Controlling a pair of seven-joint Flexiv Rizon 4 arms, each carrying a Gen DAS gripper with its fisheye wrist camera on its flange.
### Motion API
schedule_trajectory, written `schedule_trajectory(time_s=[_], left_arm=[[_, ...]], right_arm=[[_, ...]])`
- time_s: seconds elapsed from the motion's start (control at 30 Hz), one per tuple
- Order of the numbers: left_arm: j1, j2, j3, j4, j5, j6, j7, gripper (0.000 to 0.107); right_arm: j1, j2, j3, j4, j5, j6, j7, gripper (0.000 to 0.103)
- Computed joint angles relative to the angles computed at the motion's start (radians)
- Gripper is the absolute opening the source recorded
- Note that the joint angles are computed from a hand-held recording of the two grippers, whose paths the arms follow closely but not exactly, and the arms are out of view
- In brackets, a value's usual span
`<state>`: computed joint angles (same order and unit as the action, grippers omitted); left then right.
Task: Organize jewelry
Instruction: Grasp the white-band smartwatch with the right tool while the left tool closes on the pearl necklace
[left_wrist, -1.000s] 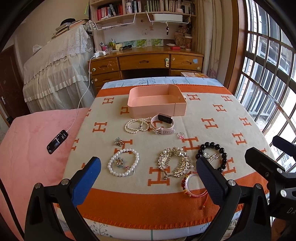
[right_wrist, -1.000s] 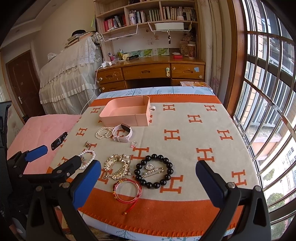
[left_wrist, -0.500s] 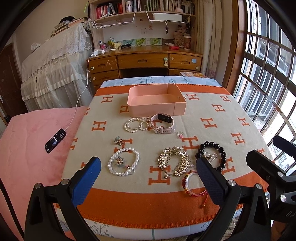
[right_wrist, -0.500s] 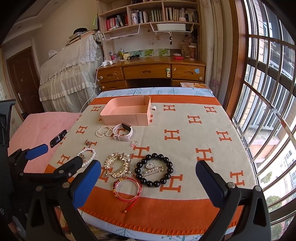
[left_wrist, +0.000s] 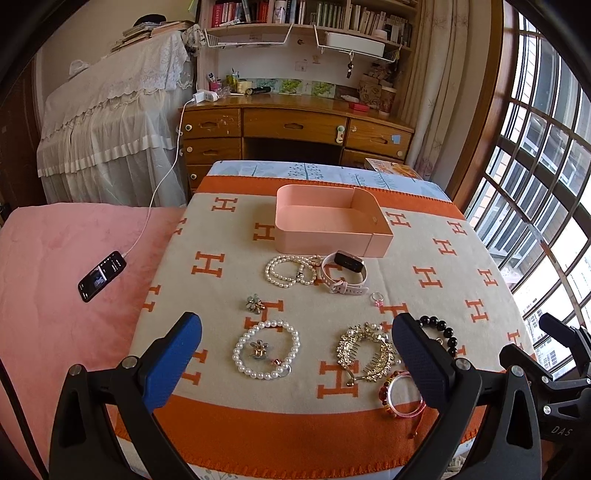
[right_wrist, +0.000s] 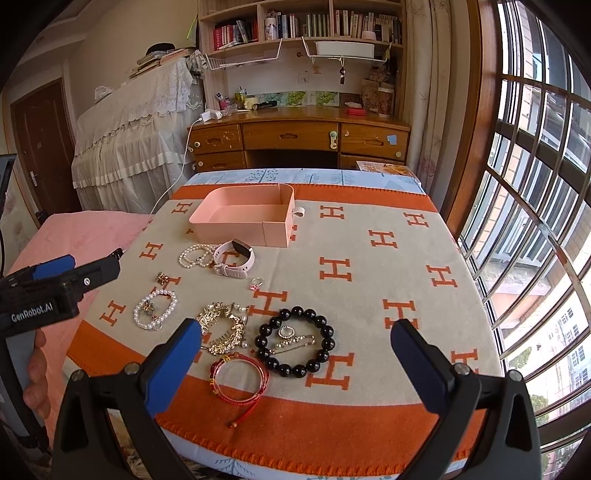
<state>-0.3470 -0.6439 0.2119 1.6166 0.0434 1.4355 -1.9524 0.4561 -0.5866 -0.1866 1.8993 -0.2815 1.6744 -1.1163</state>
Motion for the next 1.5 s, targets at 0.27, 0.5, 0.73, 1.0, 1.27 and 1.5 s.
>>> schedule_trajectory(time_s=[0.27,0.5,0.73,1.0,1.27,1.5], left_arm=[[0.131,-0.042,-0.112,-0.062,-0.098,-0.11,0.11,0.102],[0.117,-0.148,-0.052,-0.225,-0.042,-0.23,0.135,0.102],[0.201,-0.285,-0.137,-0.429,-0.091,-0.405,0.212,0.087],[0.249,-0.479,-0.187,-0.749,-0.162,-0.647,0.256,0.06],[0.215,-0.586,-0.152,-0.964,-0.096,-0.779,0.275,0.053],[0.203,-0.586,-0.161,-0.975,-0.072,-0.779,0.305,0.007]], right_arm=[[-0.198,-0.091,0.23,-0.193,-0.017,-0.19,-0.071,0.102],[-0.311,-0.25,0.441,-0.506,0.087,-0.464,-0.235,0.089],[-0.292,-0.469,0.529,-0.918,0.212,-0.804,-0.335,0.07],[-0.162,-0.56,0.39,-1.071,0.22,-0.921,-0.347,0.044],[-0.167,-0.537,0.371,-1.055,0.292,-0.945,-0.393,0.012],[-0.17,-0.529,0.356,-1.05,0.306,-0.943,-0.398,0.006]])
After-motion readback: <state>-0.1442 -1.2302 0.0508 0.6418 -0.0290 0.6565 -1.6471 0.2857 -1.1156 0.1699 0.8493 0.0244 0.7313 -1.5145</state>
